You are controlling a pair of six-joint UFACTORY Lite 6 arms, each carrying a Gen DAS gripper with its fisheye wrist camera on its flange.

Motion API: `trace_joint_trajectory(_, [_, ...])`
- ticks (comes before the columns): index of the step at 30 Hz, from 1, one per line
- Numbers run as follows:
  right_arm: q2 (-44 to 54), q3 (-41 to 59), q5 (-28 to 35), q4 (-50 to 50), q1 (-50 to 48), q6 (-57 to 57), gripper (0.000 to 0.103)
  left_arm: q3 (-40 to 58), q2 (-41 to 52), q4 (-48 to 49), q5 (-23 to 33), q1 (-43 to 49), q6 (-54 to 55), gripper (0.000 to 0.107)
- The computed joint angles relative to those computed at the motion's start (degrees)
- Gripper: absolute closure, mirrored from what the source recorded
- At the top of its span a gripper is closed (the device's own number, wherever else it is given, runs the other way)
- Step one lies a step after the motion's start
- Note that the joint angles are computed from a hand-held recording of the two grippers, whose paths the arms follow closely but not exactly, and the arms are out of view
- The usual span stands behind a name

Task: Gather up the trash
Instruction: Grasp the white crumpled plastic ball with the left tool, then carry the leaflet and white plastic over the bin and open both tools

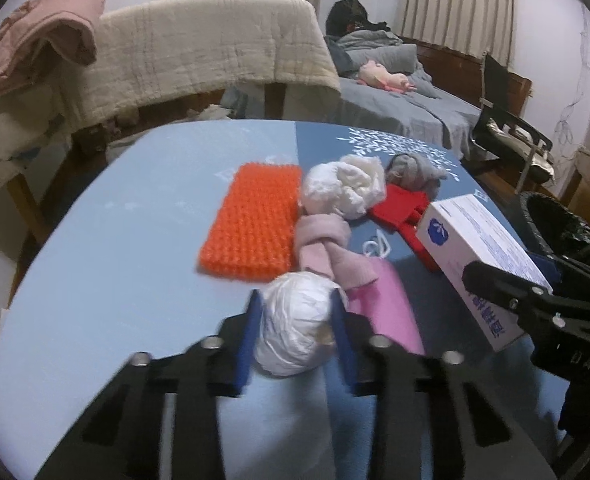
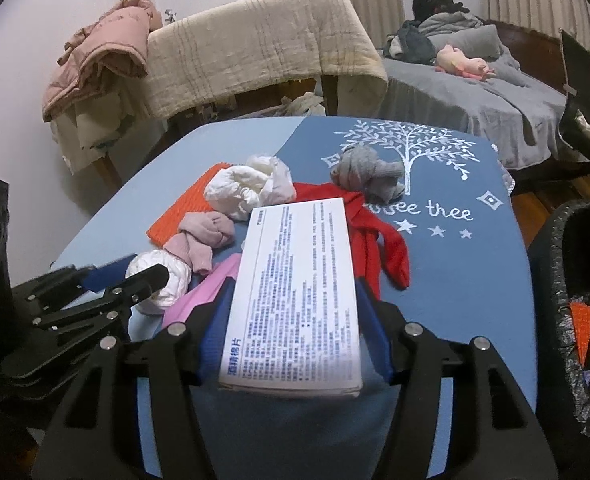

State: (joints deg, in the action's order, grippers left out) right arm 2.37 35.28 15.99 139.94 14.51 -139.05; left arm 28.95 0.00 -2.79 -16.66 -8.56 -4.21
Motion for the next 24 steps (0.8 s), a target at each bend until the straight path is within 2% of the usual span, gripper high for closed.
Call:
trace_joint_trajectory(5, [-2.0,-0.5,-0.4,-1.9,-0.2,2.0,0.046,-1.6,-2.3,-0.8,-0.9,-0.3,-0.2,0.081])
trace_joint_trajectory(9, [-5.6,-1.8,-0.2,-7.2,-1.6,6.8,0.046,-3.9,-8.0,-4.1,0.1,-0.3,1.2,0.081])
trace_joint_trajectory(17, [-12.7,-2.6,0.4,-24.0,-6.0,22.7,0.046,-3.7,-18.1,-31.0,3.3,-4.7,26.5,0.081])
trace_joint_trajectory(24, [-18.5,-3.0,2.0,-38.7,-11.7,36.0,0.046,1.0,-18.6,-54.8,2.4,-10.5,48.2,0.081])
